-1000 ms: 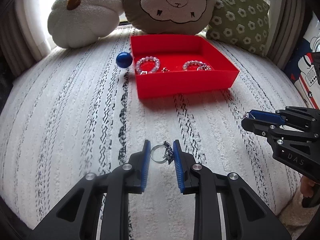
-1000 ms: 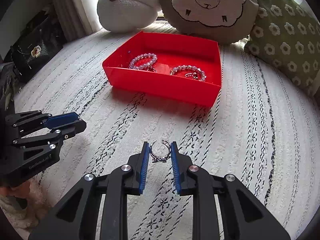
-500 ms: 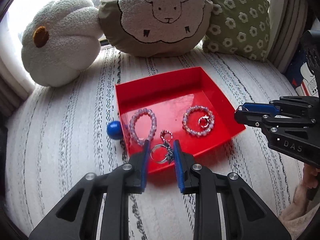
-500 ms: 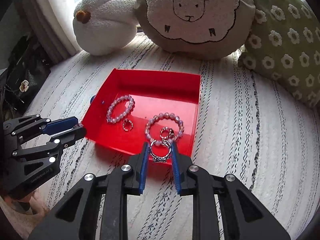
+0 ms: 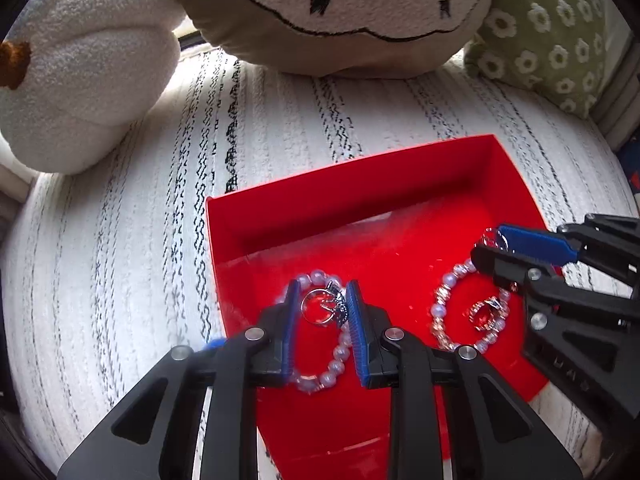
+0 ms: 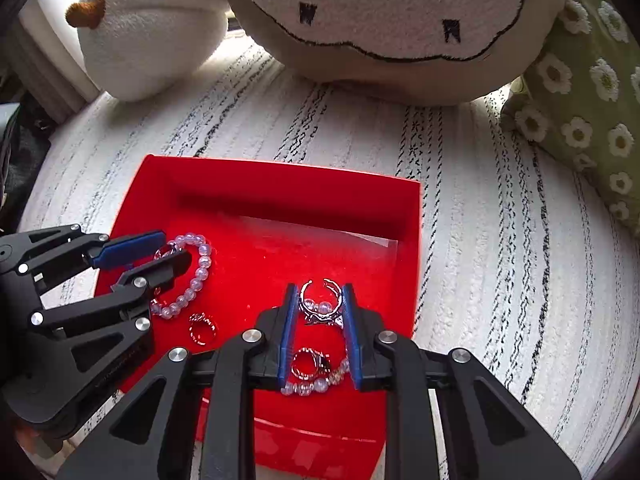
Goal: Organize jewelry
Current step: 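Carry both held silver rings over the red tray, then lower both held rings down into the red tray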
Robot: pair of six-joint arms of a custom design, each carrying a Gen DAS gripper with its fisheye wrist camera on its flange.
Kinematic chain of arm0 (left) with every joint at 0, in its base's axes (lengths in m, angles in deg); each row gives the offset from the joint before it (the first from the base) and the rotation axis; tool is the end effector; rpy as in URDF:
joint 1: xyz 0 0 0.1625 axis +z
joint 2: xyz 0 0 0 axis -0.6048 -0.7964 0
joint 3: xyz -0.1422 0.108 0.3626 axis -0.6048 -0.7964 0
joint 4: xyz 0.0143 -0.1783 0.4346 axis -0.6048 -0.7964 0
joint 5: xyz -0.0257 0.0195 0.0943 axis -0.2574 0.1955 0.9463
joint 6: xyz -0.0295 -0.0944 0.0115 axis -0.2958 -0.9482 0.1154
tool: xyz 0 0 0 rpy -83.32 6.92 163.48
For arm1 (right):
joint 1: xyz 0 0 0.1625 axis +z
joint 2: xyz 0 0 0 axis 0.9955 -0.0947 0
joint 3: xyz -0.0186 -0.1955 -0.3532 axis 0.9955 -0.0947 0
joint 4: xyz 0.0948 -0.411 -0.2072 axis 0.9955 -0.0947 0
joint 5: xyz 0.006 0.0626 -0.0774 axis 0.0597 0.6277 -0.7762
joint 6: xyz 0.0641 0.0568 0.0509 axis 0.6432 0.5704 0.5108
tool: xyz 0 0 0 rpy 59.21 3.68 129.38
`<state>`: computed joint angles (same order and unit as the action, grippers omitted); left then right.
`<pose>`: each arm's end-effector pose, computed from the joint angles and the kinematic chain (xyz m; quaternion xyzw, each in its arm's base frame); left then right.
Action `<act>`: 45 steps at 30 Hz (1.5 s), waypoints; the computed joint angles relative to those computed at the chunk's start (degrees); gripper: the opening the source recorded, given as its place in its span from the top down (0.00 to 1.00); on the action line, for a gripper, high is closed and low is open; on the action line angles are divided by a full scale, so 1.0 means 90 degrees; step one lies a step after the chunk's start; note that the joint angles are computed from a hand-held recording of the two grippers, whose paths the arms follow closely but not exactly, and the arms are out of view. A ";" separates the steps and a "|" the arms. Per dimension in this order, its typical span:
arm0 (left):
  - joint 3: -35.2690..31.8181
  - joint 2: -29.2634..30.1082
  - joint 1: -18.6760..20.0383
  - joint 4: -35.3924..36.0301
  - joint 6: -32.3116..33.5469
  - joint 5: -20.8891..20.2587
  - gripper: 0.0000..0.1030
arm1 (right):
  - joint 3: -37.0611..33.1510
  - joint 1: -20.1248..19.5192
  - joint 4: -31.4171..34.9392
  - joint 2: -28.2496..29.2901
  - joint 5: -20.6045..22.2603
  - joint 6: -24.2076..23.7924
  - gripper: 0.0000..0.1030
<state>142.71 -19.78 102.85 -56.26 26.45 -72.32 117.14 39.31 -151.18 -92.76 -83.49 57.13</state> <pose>-0.0614 -0.6093 0.3581 0.3111 0.8904 -0.0616 0.3265 0.4505 -0.5638 -0.0494 0.0598 -0.9129 0.1898 0.3565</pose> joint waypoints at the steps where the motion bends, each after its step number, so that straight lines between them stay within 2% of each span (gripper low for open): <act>1: -0.0025 0.0035 0.0016 -0.0013 0.0013 0.0006 0.79 | -0.0038 -0.0021 0.0033 0.0030 0.0001 -0.0002 0.79; 15: 0.0046 0.0145 0.0007 -0.0233 0.0145 0.0200 0.79 | -0.0241 -0.0086 0.0279 0.0145 0.0026 0.0146 0.79; 45: 0.0204 0.0200 -0.0034 -0.0504 0.0235 0.0468 0.78 | -0.0129 -0.0217 0.0160 0.0101 0.0062 0.0152 0.79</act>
